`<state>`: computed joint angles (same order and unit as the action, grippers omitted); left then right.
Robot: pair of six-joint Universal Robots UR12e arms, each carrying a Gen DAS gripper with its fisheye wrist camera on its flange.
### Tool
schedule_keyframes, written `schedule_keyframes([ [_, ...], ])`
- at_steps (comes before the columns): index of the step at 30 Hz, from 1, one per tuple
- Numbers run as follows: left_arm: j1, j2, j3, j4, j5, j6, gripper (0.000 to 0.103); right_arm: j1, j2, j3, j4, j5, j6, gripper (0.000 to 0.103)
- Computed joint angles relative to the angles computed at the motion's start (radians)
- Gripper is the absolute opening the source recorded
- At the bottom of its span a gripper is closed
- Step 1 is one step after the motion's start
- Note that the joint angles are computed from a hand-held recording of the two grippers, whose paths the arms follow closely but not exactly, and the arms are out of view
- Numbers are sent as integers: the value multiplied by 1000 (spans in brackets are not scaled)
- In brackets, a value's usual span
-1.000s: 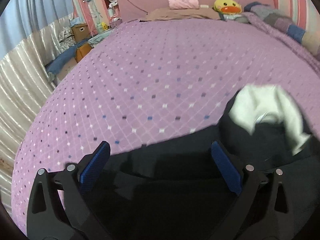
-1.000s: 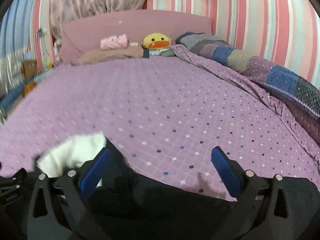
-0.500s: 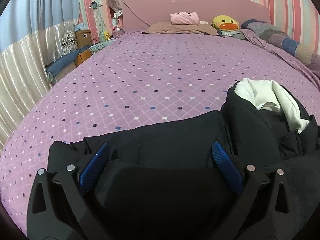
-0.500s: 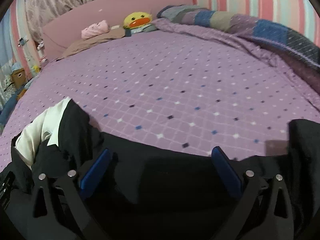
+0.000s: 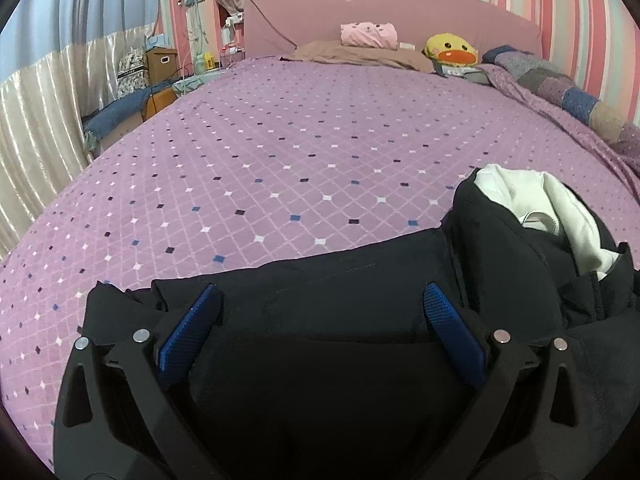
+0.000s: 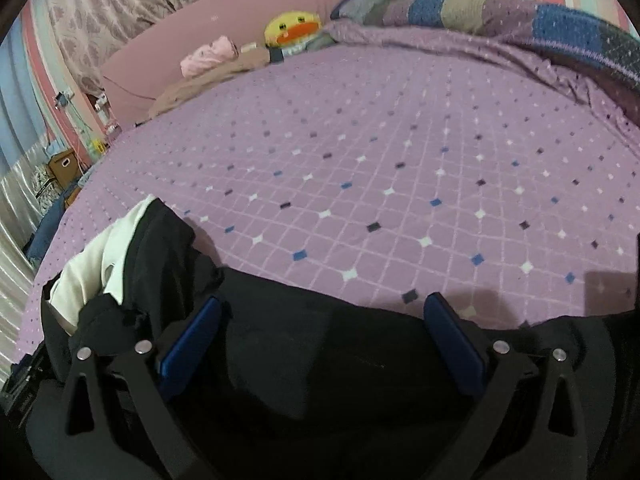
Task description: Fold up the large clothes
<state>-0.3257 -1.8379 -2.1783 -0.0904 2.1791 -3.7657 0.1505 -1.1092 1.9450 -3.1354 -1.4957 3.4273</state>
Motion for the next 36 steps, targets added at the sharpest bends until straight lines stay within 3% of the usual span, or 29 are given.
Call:
schedule_keyframes([
  [2, -12, 8, 20, -103, 28, -14, 100, 1, -33, 2, 90, 1, -58, 101],
  [3, -18, 15, 28, -153, 39, -13, 100, 8, -56, 7, 125, -34, -111, 101],
  [5, -47, 45, 32, -249, 82, -14, 100, 23, -121, 69, 69, -127, -200, 101],
  [8, -87, 117, -11, -252, 79, 1, 100, 15, -215, 165, 0, -175, -338, 101],
  [12, -121, 219, -61, -326, 23, -22, 100, -21, -319, 256, 57, -287, -491, 101],
  [15, -153, 287, -102, -400, 38, -53, 100, -66, -357, 284, 148, -284, -508, 101],
  [18, -165, 332, -120, -476, 23, -75, 100, -111, -349, 281, 241, -259, -484, 101],
  [21, -167, 374, -134, -556, 16, -122, 100, -147, -331, 284, 243, -193, -454, 100],
  [23, -156, 409, -157, -578, -11, -146, 100, -153, -320, 280, 234, -170, -471, 90],
  [28, -133, 453, -177, -610, -34, -177, 100, -189, -344, 272, 274, -72, -469, 40],
  [30, -137, 465, -180, -606, -29, -178, 100, -208, -369, 277, 276, -34, -464, 27],
  [33, -141, 469, -173, -618, -7, -159, 100, -237, -418, 283, 292, 34, -437, 21],
  [36, -128, 478, -167, -621, -18, -138, 100, -234, -476, 293, 271, 86, -424, 21],
])
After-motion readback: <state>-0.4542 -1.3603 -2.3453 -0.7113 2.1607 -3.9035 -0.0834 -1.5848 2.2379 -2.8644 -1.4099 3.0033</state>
